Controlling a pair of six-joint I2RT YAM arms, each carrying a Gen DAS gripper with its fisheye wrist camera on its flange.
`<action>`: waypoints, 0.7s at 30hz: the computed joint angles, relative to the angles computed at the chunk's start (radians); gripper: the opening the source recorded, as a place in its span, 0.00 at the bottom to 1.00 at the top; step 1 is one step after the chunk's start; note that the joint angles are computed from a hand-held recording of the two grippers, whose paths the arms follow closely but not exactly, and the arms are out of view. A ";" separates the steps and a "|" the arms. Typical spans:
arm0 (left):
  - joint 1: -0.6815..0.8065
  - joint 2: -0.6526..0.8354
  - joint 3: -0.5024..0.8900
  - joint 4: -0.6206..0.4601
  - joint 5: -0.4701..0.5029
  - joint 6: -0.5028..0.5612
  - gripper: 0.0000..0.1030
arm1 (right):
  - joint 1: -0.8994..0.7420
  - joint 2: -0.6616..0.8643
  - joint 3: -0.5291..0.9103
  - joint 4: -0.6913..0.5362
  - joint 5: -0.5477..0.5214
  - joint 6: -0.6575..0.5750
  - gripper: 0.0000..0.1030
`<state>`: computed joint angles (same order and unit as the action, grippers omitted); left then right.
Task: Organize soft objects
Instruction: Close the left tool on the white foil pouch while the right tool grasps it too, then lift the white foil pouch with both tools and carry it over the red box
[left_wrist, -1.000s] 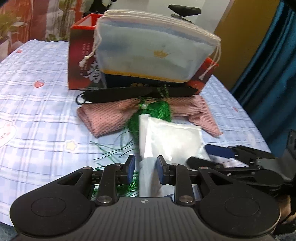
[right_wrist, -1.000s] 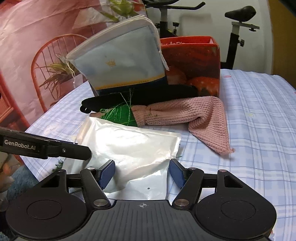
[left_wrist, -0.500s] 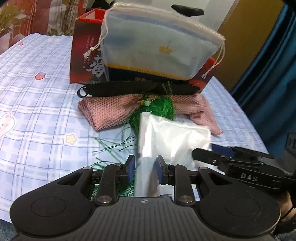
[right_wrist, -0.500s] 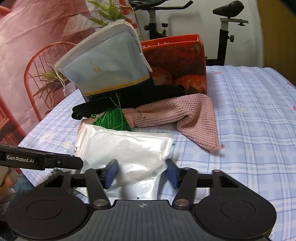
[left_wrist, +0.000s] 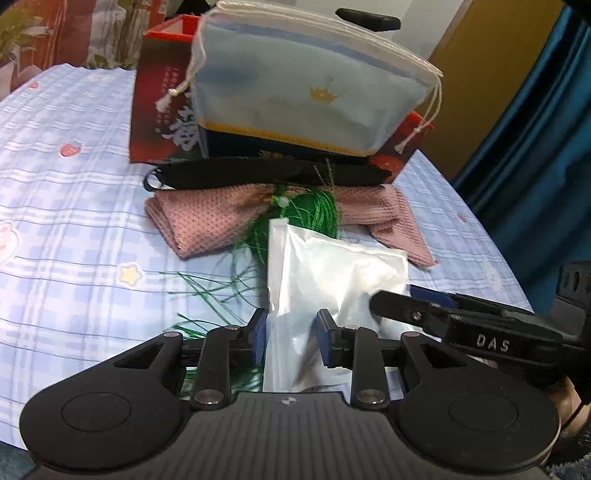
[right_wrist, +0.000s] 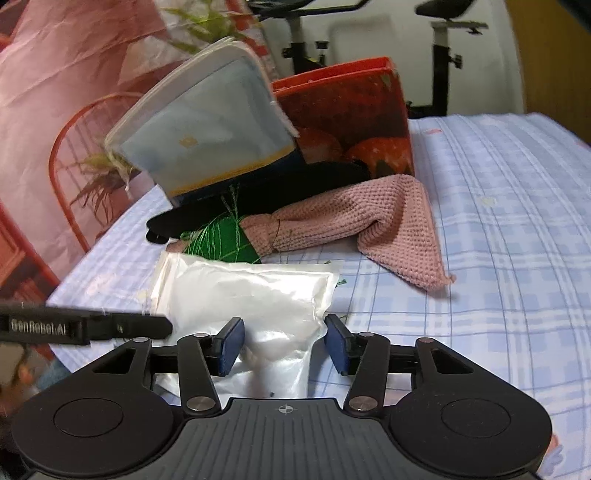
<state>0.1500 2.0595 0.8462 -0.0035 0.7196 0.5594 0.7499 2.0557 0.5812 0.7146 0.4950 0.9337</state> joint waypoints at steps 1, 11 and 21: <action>-0.002 -0.001 -0.002 0.000 0.002 0.004 0.30 | -0.002 0.005 -0.002 0.015 -0.003 0.011 0.49; 0.010 -0.024 -0.019 0.011 0.037 0.013 0.30 | 0.025 -0.028 -0.029 0.076 0.046 0.001 0.42; 0.015 -0.015 -0.014 0.020 0.006 -0.016 0.26 | 0.037 -0.075 0.002 -0.005 0.091 -0.053 0.17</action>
<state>0.1654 2.0444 0.8325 0.0162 0.7253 0.5432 0.7870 1.9811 0.5831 0.7098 0.5859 0.8807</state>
